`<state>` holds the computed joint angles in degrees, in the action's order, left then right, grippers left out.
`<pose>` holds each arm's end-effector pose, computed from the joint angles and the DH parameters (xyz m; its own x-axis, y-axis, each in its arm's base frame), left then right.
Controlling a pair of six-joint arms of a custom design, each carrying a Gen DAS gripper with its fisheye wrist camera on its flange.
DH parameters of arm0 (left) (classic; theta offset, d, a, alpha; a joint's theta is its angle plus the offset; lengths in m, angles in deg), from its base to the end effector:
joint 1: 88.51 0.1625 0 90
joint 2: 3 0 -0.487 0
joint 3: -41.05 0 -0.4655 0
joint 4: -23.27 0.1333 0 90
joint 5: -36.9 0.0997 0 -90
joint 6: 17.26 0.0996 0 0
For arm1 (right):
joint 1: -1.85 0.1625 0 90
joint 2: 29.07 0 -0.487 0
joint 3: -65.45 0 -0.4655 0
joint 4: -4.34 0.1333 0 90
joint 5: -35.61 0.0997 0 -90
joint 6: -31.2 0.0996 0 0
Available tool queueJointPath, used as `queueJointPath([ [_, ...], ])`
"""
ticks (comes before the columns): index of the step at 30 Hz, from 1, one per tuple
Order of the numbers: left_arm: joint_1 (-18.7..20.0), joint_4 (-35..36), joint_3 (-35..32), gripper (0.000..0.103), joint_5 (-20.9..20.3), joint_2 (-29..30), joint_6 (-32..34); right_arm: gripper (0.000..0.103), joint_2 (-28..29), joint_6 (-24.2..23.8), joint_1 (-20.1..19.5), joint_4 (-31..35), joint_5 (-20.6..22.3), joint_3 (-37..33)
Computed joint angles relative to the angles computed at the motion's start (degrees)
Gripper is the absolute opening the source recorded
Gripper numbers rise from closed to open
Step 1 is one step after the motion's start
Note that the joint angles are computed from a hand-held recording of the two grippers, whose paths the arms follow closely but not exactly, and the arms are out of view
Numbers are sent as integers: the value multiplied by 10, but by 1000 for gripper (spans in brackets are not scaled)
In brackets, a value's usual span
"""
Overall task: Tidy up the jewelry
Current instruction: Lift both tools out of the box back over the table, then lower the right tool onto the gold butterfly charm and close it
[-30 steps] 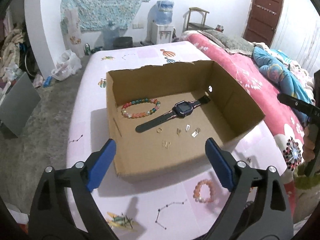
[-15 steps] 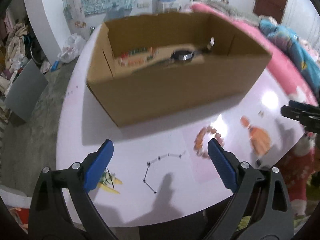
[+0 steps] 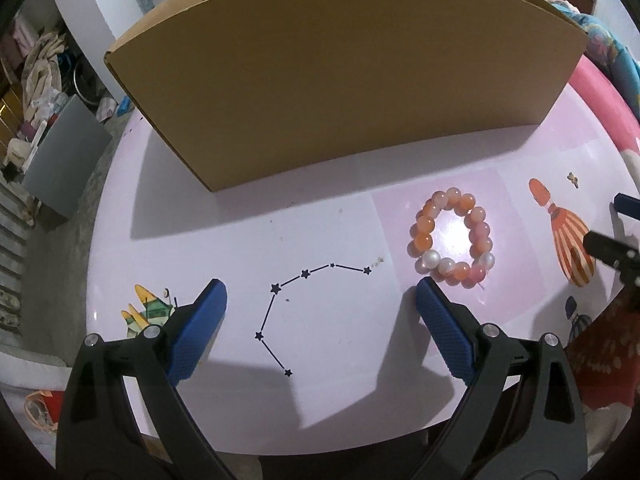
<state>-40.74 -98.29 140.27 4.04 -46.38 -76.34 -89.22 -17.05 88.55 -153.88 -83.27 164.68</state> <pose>-0.2991 -0.6523 0.0215 -0.6127 -0.2602 -0.7462 0.1693 0.8791 -0.4456 0.0428 -0.7370 0.2638 -0.6106 -0.4606 0.6442 -0.6086 0.7934 -0.0095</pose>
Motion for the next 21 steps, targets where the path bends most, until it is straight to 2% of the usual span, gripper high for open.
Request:
queueJointPath([
  [4,3,-20,3,95,4,2,-3,95,8,-31,6,-37,-20,10],
  [13,15,-96,37,95,-12,-21,20,96,6,-15,7,-19,-25,7],
  [21,20,-116,47,96,-8,-25,47,96,7,-9,-3,-12,1,0],
])
